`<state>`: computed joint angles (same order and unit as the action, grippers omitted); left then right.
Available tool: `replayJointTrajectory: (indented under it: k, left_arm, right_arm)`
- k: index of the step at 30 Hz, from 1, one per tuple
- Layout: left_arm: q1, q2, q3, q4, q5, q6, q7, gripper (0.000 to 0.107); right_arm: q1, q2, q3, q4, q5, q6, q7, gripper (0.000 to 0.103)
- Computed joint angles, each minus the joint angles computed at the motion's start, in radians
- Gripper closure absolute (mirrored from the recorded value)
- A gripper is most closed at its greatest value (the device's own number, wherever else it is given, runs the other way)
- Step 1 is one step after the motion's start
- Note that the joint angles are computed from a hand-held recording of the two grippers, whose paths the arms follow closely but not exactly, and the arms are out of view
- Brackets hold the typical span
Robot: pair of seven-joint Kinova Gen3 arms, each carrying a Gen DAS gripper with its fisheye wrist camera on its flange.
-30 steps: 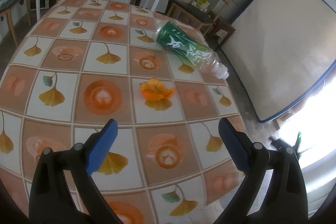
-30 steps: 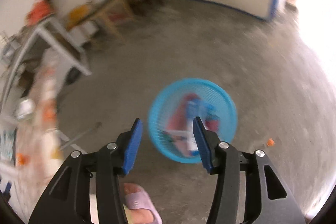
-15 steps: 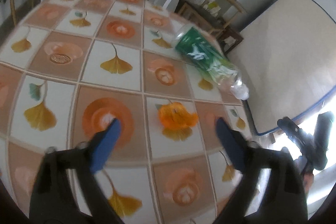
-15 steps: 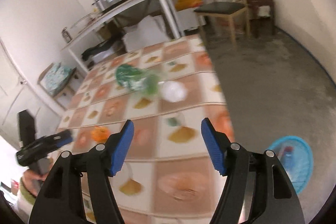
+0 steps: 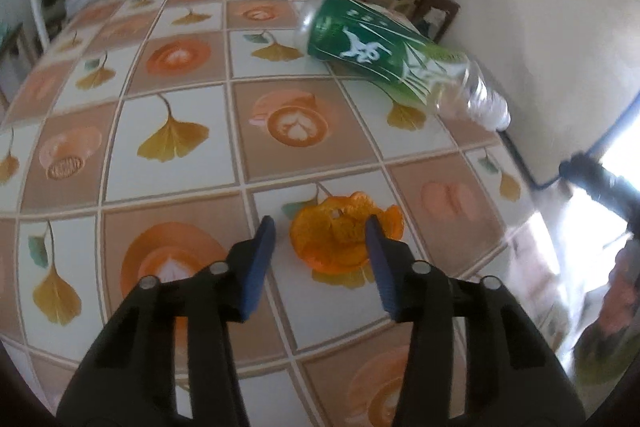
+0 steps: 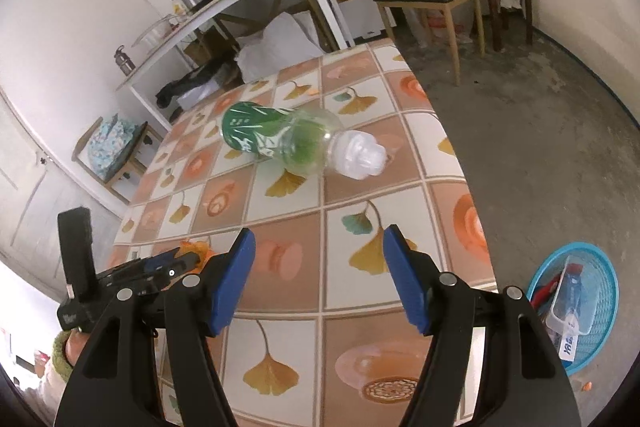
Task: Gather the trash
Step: 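Grasp the orange peel with the left tool while the right tool moves toward the green bottle, then grasp the green plastic bottle with the right tool while the left tool holds the peel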
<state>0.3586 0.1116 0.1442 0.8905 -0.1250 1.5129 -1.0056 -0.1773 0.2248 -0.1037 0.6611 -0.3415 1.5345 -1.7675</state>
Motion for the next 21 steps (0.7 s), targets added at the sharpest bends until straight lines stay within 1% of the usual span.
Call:
replayJointTrajectory:
  k: [1, 3, 4, 5, 6, 8, 13, 16, 17, 21]
  left_arm:
    - [0.007, 0.0, 0.004, -0.003, -0.009, 0.003, -0.003, 0.072]
    - [0.023, -0.003, 0.011, 0.001, -0.036, 0.006, -0.01, 0.087]
    - [0.039, -0.003, 0.009, 0.001, -0.055, 0.012, -0.007, 0.09]
    - [0.036, -0.006, 0.014, 0.004, -0.059, 0.011, -0.008, 0.092]
    - [0.037, -0.014, 0.013, 0.013, -0.055, 0.006, -0.003, 0.097]
    - [0.029, -0.025, 0.011, 0.025, -0.039, 0.005, 0.001, 0.102]
    - [-0.037, -0.076, 0.0, 0.091, 0.087, -0.038, -0.009, 0.105]
    - [-0.073, -0.114, -0.006, 0.129, 0.154, -0.047, -0.013, 0.105]
    - [-0.082, -0.122, -0.006, 0.136, 0.169, -0.046, -0.011, 0.105]
    - [-0.129, -0.187, -0.02, 0.188, 0.241, -0.051, -0.011, 0.106]
  right_arm:
    - [0.001, -0.001, 0.001, 0.003, 0.001, 0.0, 0.001, 0.038]
    - [-0.001, -0.005, 0.003, 0.015, 0.007, -0.006, -0.003, 0.038]
    - [-0.002, -0.007, 0.003, 0.02, 0.009, -0.008, -0.004, 0.038]
    - [-0.004, -0.01, 0.004, 0.026, 0.012, -0.012, -0.007, 0.038]
    - [-0.004, -0.012, 0.004, 0.029, 0.012, -0.013, -0.007, 0.038]
    - [-0.004, -0.011, 0.004, 0.026, 0.012, -0.011, -0.005, 0.038]
    - [-0.01, -0.014, 0.006, 0.013, 0.028, -0.006, 0.005, 0.038]
    - [-0.014, -0.001, 0.005, -0.029, 0.037, 0.016, 0.023, 0.038]
    - [-0.02, 0.009, 0.004, -0.055, 0.046, 0.029, 0.031, 0.038]
    - [-0.06, 0.095, 0.001, -0.24, 0.082, 0.113, 0.081, 0.038]
